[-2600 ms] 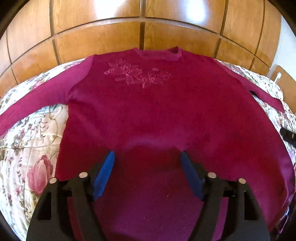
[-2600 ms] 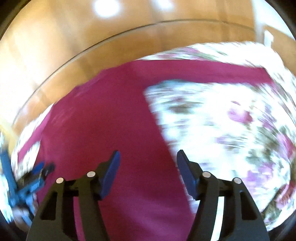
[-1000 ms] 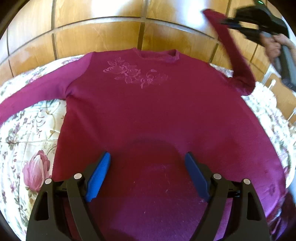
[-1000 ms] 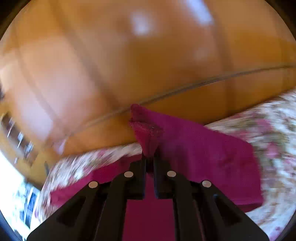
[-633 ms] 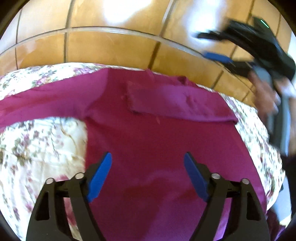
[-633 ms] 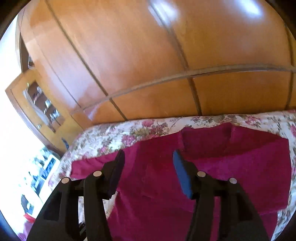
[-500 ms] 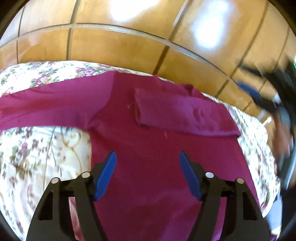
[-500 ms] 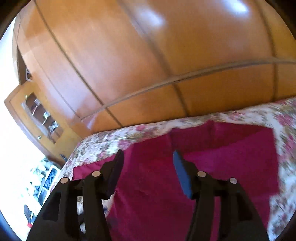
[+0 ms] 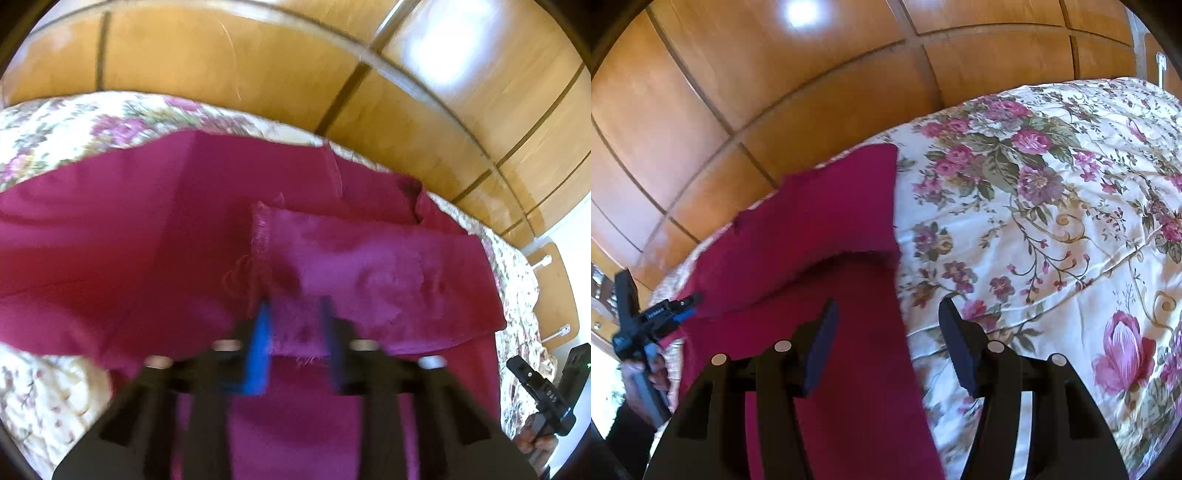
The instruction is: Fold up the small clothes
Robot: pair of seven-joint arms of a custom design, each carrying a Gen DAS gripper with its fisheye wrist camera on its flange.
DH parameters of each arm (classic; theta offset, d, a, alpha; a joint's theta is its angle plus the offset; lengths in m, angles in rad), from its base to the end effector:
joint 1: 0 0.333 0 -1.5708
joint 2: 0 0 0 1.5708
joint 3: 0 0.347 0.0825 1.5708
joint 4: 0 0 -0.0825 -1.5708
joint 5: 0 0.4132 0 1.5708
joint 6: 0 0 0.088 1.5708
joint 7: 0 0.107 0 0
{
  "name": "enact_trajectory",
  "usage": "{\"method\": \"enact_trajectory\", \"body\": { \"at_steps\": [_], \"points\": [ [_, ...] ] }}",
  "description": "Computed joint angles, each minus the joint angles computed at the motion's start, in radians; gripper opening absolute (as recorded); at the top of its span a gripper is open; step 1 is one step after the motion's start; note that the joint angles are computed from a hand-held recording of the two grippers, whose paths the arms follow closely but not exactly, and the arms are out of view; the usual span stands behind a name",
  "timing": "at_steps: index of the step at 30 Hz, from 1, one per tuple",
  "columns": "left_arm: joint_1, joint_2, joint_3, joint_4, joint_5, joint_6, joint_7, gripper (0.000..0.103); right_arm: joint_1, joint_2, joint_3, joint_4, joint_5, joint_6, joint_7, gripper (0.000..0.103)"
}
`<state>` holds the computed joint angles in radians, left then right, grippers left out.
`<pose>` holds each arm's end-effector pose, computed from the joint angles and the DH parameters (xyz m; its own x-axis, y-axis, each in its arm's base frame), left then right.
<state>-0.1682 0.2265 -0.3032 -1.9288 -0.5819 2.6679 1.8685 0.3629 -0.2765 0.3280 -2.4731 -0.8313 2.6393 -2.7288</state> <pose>0.6132 -0.2804 0.4447 -0.3619 -0.8452 0.3932 -0.8653 0.1478 -0.4789 0.3633 0.3299 0.4395 -0.4397 -0.8145 -0.3785 -0.6068 0.5801 -0.5434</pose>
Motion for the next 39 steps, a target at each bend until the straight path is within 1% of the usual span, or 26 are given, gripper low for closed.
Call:
{"method": "enact_trajectory", "body": {
  "at_steps": [1,2,6,8,11,13,15,16,17,19,20,21,22,23,24,26,27,28,29,30,32,33,34,36,37,39],
  "points": [
    [-0.018,0.008,0.014,0.01,0.049,0.02,-0.034,0.001,-0.005,0.006,0.0,0.004,-0.004,-0.003,0.007,0.056],
    [-0.014,0.008,0.009,0.014,0.045,0.028,-0.031,0.001,-0.01,0.009,-0.002,0.015,-0.008,-0.019,0.012,0.057],
    [0.022,-0.026,-0.015,0.01,-0.068,0.116,0.016,0.001,-0.035,-0.016,0.029,0.034,-0.123,-0.068,0.146,0.055],
    [0.008,-0.031,0.007,0.006,-0.019,0.144,-0.018,0.001,-0.028,-0.01,0.034,0.066,-0.169,-0.1,0.147,0.055],
    [-0.043,-0.018,0.067,-0.003,0.191,0.148,-0.167,0.001,-0.003,0.061,0.01,0.145,-0.189,-0.115,0.066,0.053],
    [-0.053,0.008,0.076,0.01,0.275,0.106,-0.224,0.002,0.021,0.135,-0.017,0.208,-0.172,-0.123,-0.018,0.051],
    [-0.069,0.029,0.095,0.021,0.373,0.063,-0.296,0.005,0.053,0.216,-0.042,0.273,-0.106,-0.178,-0.134,0.047],
    [-0.069,0.039,0.094,0.023,0.401,0.061,-0.307,0.006,0.069,0.271,-0.053,0.316,-0.045,-0.232,-0.208,0.045],
    [-0.067,0.037,0.093,0.004,0.426,0.088,-0.31,0.006,0.082,0.295,-0.064,0.329,-0.019,-0.246,-0.231,0.045],
    [-0.054,0.018,0.084,-0.023,0.445,0.11,-0.311,0.006,0.115,0.334,-0.084,0.343,-0.061,-0.279,-0.211,0.046],
    [-0.046,0.002,0.082,-0.039,0.442,0.116,-0.318,0.015,0.135,0.343,-0.091,0.353,-0.082,-0.308,-0.203,0.046],
    [-0.033,-0.019,0.074,-0.063,0.426,0.129,-0.315,0.028,0.152,0.35,-0.099,0.363,-0.084,-0.334,-0.208,0.046],
    [-0.016,-0.049,0.067,-0.101,0.392,0.169,-0.312,0.048,0.168,0.355,-0.107,0.374,-0.079,-0.358,-0.22,0.046],
    [-0.007,-0.07,0.063,-0.13,0.367,0.203,-0.31,0.063,0.18,0.357,-0.118,0.377,-0.078,-0.363,-0.223,0.047],
    [0.006,-0.094,0.058,-0.16,0.334,0.234,-0.3,0.068,0.189,0.356,-0.127,0.375,-0.079,-0.361,-0.221,0.047],
    [0.037,-0.142,0.05,-0.211,0.228,0.244,-0.249,0.07,0.201,0.352,-0.137,0.375,-0.074,-0.368,-0.224,0.049],
    [0.048,-0.158,0.052,-0.225,0.173,0.229,-0.223,0.07,0.208,0.352,-0.138,0.384,-0.069,-0.385,-0.234,0.054],
    [0.061,-0.184,0.063,-0.248,0.108,0.199,-0.201,0.07,0.219,0.351,-0.135,0.396,-0.072,-0.419,-0.24,0.06],
    [0.063,-0.199,0.075,-0.262,0.063,0.185,-0.183,0.07,0.234,0.349,-0.129,0.408,-0.086,-0.462,-0.229,0.076],
    [0.068,-0.219,0.091,-0.285,0.01,0.179,-0.157,0.07,0.246,0.347,-0.125,0.414,-0.105,-0.485,-0.211,0.083],
    [0.074,-0.251,0.125,-0.328,-0.025,0.181,-0.159,0.069,0.267,0.34,-0.113,0.422,-0.135,-0.496,-0.197,0.085],
    [0.074,-0.265,0.143,-0.344,-0.085,0.181,-0.118,0.068,0.276,0.342,-0.107,0.429,-0.139,-0.498,-0.199,0.089],
    [0.074,-0.281,0.159,-0.365,-0.134,0.193,-0.086,0.067,0.288,0.348,-0.1,0.438,-0.141,-0.497,-0.2,0.09],
    [0.081,-0.306,0.188,-0.405,-0.171,0.246,-0.075,0.067,0.302,0.362,-0.096,0.449,-0.138,-0.467,-0.206,0.092],
    [0.086,-0.312,0.202,-0.415,-0.177,0.259,-0.077,0.067,0.312,0.379,-0.092,0.46,-0.133,-0.449,-0.213,0.092],
    [0.117,-0.314,0.223,-0.427,-0.126,0.271,-0.164,0.067,0.331,0.412,-0.095,0.487,-0.128,-0.443,-0.232,0.094]
  ]
}}
